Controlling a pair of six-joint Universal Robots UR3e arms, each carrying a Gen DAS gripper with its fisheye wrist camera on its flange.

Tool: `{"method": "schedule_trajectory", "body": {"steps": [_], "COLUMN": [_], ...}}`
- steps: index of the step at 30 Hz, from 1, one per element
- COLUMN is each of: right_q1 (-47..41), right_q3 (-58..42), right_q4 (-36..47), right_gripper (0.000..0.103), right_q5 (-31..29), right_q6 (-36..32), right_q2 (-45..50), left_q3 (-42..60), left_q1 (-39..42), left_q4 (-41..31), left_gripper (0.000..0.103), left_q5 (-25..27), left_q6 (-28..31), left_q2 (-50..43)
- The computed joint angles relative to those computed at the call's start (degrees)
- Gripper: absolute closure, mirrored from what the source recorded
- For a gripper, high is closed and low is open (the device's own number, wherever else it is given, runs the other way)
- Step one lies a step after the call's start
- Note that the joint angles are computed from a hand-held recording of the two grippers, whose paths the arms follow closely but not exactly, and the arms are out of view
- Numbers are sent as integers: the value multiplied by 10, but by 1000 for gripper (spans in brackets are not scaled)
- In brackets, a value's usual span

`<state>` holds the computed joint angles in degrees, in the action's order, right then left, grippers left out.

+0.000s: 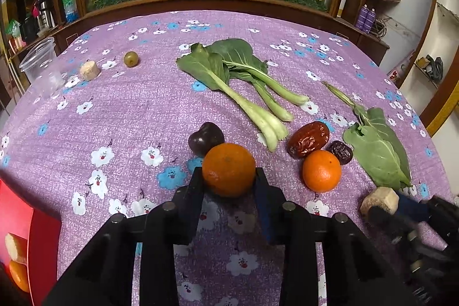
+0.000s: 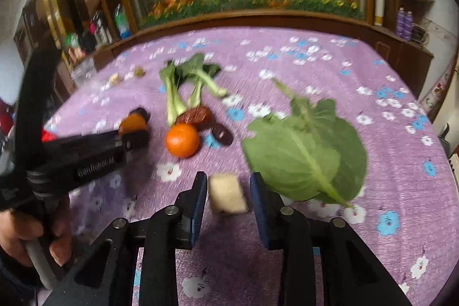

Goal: Organize fruits
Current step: 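Grasp a mandarin with the left tool while the right tool grasps a pale cake, then carry the mandarin and cake over the red tray and release both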

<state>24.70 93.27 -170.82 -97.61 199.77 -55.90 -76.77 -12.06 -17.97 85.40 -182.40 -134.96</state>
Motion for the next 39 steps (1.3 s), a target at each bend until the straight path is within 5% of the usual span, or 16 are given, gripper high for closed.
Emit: {"method": "schedule_trajectory", "body": {"steps": [8,14,21,28,33,39], "right_q1": [10,36,83,152,200,238], "right_q3": [-21,2,39,57,48,10], "right_q4": [46,39,24,12,18,34], "right_gripper": [78,78,78,78,78,78], "right_q5": [-21,-47,-65,-100,-131,-148], "right_q6": [0,16,56,108,135,146], "right_q2": [6,-27,-66,-84,-83,-61], "left_q3": [0,-95,-338,-538,-652,-736], "left_q1": [0,26,92,145,186,281], "left_q4": [-7,15,99,131,115,1], "left_gripper": [71,71,71,71,71,71], "left_q5": [0,-49,-171,-221,-222,-260], "left_q6": [9,11,40,77,108,169], "left_q2": [3,69,239,420,552,726]}}
